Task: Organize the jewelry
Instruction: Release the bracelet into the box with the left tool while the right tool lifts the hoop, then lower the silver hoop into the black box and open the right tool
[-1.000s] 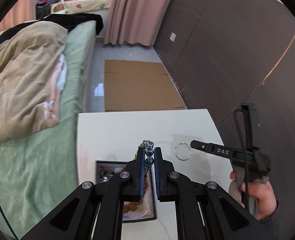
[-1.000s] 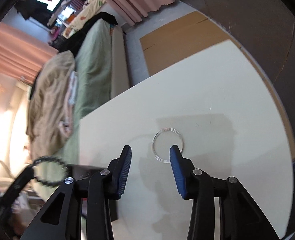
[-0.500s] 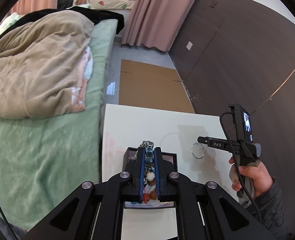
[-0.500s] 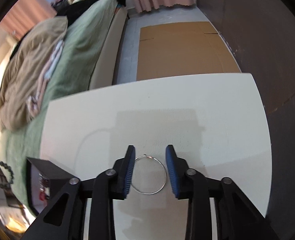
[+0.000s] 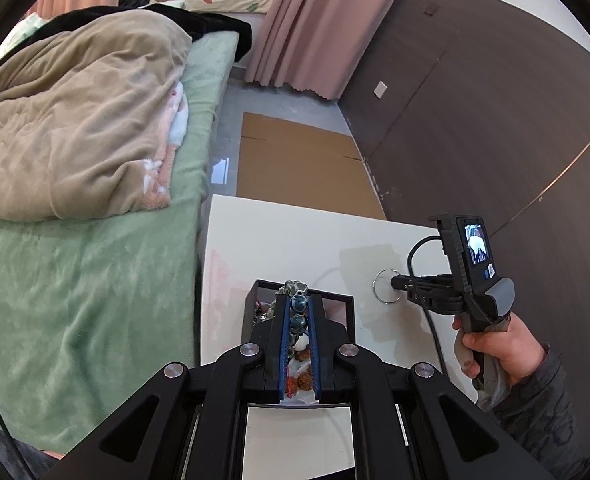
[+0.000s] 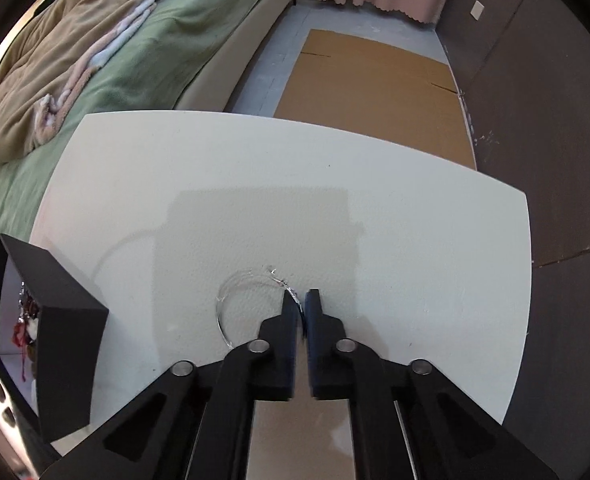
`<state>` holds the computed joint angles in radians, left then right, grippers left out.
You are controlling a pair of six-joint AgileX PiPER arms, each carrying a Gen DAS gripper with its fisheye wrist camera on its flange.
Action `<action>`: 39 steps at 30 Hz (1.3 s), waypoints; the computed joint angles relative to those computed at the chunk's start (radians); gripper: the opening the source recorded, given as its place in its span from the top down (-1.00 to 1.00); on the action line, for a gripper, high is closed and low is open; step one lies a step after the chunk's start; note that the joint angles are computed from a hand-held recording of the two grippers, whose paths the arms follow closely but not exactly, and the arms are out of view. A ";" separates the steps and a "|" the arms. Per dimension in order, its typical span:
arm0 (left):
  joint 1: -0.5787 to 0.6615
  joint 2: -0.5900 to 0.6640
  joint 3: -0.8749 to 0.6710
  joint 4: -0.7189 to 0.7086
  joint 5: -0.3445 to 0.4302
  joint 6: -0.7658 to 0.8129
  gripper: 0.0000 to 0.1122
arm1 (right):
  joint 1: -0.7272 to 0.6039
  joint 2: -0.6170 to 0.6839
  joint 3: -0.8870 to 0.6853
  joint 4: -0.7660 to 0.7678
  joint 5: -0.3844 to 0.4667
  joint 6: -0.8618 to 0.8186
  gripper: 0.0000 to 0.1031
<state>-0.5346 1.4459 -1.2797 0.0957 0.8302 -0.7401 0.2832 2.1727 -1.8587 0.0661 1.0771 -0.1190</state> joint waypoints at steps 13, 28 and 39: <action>0.015 0.025 0.022 -0.115 -0.050 0.092 0.85 | -0.131 -0.244 0.257 0.340 -0.050 -0.099 0.94; 0.037 0.140 -0.052 -0.279 -0.034 0.217 0.55 | -0.066 -0.448 0.356 0.482 -0.051 -0.139 0.94; 0.085 -0.041 0.092 -0.165 -0.079 0.104 -0.55 | 0.031 -0.425 0.333 0.540 -0.041 -0.137 0.94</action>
<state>-0.4497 1.4049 -1.1880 -0.0690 0.7516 -0.6366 0.3143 1.7476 -1.5262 0.6056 1.0364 -0.2560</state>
